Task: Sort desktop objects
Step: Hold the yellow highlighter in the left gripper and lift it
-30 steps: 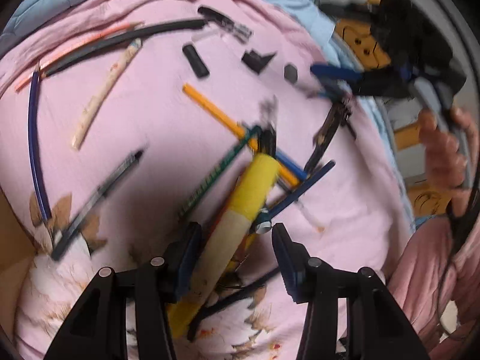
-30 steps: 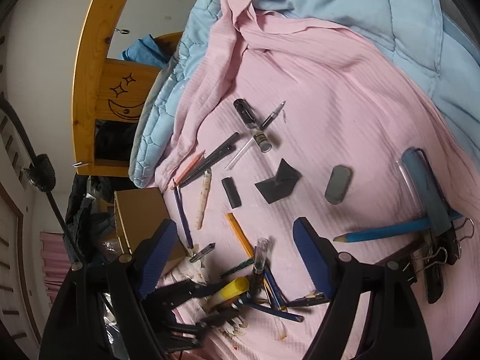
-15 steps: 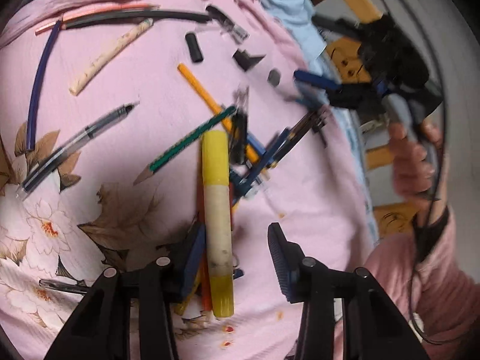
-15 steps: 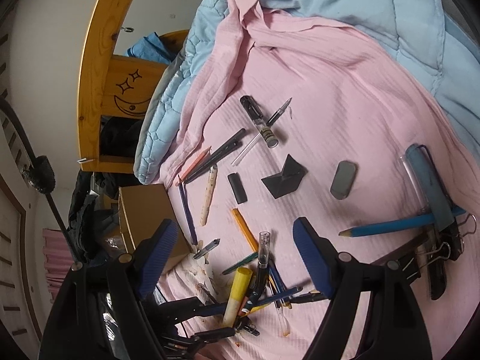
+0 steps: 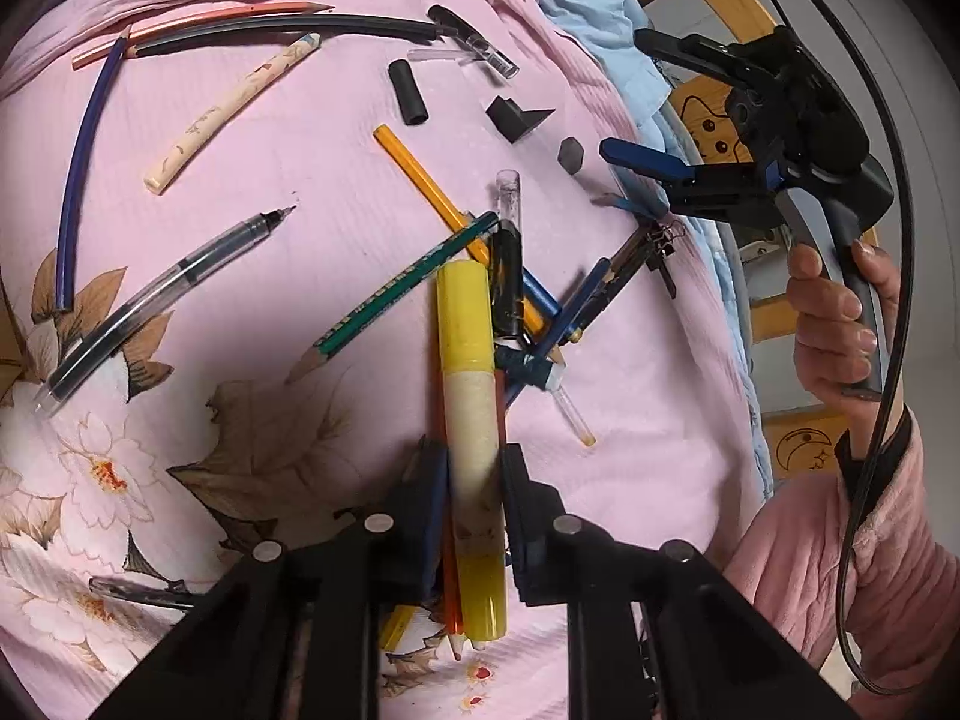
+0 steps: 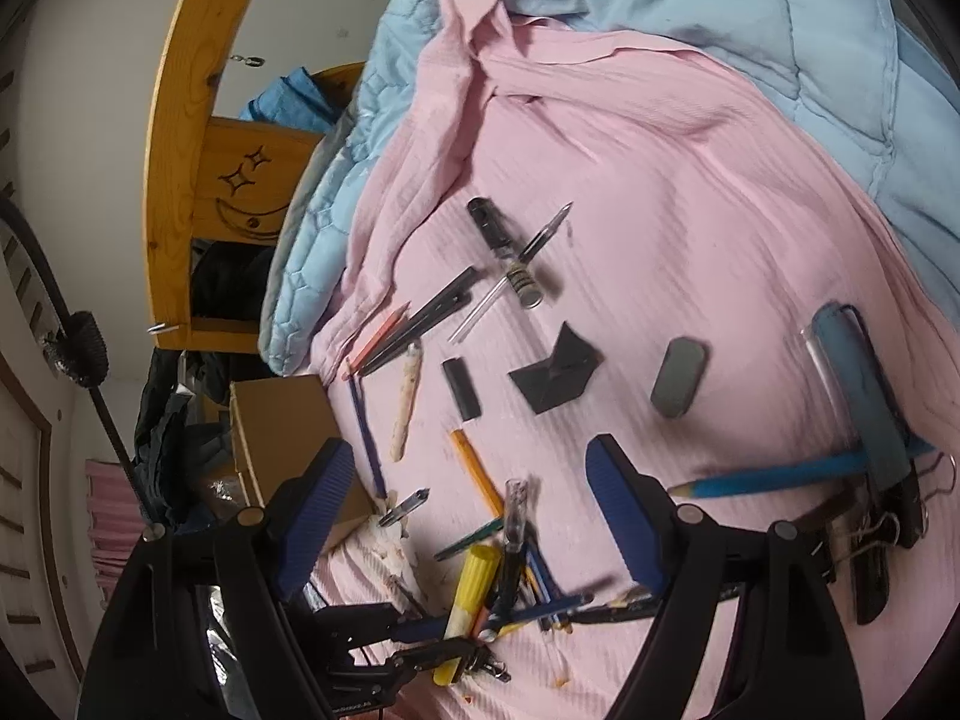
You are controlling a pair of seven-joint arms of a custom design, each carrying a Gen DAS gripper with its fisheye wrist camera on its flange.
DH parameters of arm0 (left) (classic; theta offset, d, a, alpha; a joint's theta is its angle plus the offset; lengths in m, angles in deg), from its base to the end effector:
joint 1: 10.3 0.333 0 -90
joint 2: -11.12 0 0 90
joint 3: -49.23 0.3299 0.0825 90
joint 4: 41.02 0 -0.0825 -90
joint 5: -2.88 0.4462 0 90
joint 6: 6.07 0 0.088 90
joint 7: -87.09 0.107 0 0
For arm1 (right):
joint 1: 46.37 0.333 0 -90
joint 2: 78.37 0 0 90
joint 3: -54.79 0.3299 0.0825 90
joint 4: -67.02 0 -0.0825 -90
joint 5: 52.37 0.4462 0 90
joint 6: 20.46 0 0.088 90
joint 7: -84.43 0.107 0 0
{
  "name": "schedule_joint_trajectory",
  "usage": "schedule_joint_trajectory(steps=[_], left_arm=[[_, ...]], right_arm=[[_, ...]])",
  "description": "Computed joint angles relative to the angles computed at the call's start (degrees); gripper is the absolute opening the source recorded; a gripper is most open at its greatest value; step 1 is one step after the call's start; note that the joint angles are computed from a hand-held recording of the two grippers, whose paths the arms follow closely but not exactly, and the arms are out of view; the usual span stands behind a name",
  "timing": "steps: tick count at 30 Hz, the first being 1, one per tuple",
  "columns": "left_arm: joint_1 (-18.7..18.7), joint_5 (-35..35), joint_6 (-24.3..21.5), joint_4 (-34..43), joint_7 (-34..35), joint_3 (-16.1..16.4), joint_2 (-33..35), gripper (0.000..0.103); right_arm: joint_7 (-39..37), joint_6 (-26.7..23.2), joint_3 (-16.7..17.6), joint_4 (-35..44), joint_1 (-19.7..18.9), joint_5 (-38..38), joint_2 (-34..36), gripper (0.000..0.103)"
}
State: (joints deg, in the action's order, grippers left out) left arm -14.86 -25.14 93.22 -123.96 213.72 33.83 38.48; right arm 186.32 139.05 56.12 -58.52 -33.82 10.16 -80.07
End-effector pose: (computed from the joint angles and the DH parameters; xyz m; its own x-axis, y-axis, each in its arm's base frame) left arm 0.6927 -0.2642 0.4145 -0.6517 -0.5117 0.5599 -0.6927 0.7023 -0.1644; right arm 0.6014 0.1076 0.4295 -0.5083 -0.4147 -0.7547 -0.6238 0.7815 -0.0092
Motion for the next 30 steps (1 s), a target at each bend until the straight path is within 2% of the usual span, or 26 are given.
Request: schedule_joint_trajectory(steps=[5,9,12,14,16,18,25,26,30], left_arm=[[-0.1,0.0,0.1,-0.2,-0.5,0.0,-0.1,0.018],[-0.2,0.1,0.2,-0.5,-0.6,-0.1,-0.1,0.018],[0.0,-0.2,1.0,-1.8,1.3,-0.3,-1.0,0.019],[-0.3,0.3,2.0,-3.0,2.4,-0.2,-1.7,0.021],[-1.2,2.2,4.0,-4.6,2.9,0.1,-2.7,0.016],[-1.6,2.7,6.6,-6.5,4.2,0.1,-4.1,0.016],[-2.0,3.2,7.4,-6.5,4.1,0.3,-4.1,0.017],[-2.0,3.2,7.3,-6.3,3.8,0.3,-4.0,0.017],[-2.2,4.0,6.3,-5.3,1.9,0.6,-3.5,0.017]], right_arm=[[-0.2,-0.7,0.1,1.9,-0.7,1.4,2.7,0.082],[6.1,-2.5,0.4,4.2,-1.6,-6.5,5.8,0.082],[7.6,-3.4,1.1,4.7,-2.3,-7.9,6.8,0.082],[7.5,-3.5,1.5,4.6,-2.6,-8.1,6.7,0.082],[6.0,-3.5,1.9,4.5,-2.9,-6.2,6.5,0.082],[5.2,-3.6,2.0,4.2,-3.0,-5.3,6.3,0.082],[7.3,-4.4,1.9,4.6,-2.9,-8.2,6.8,0.080],[6.8,-4.3,2.1,4.5,-3.0,-7.5,6.7,0.080],[-3.2,-3.3,3.0,4.9,-3.8,7.3,7.4,0.080]])
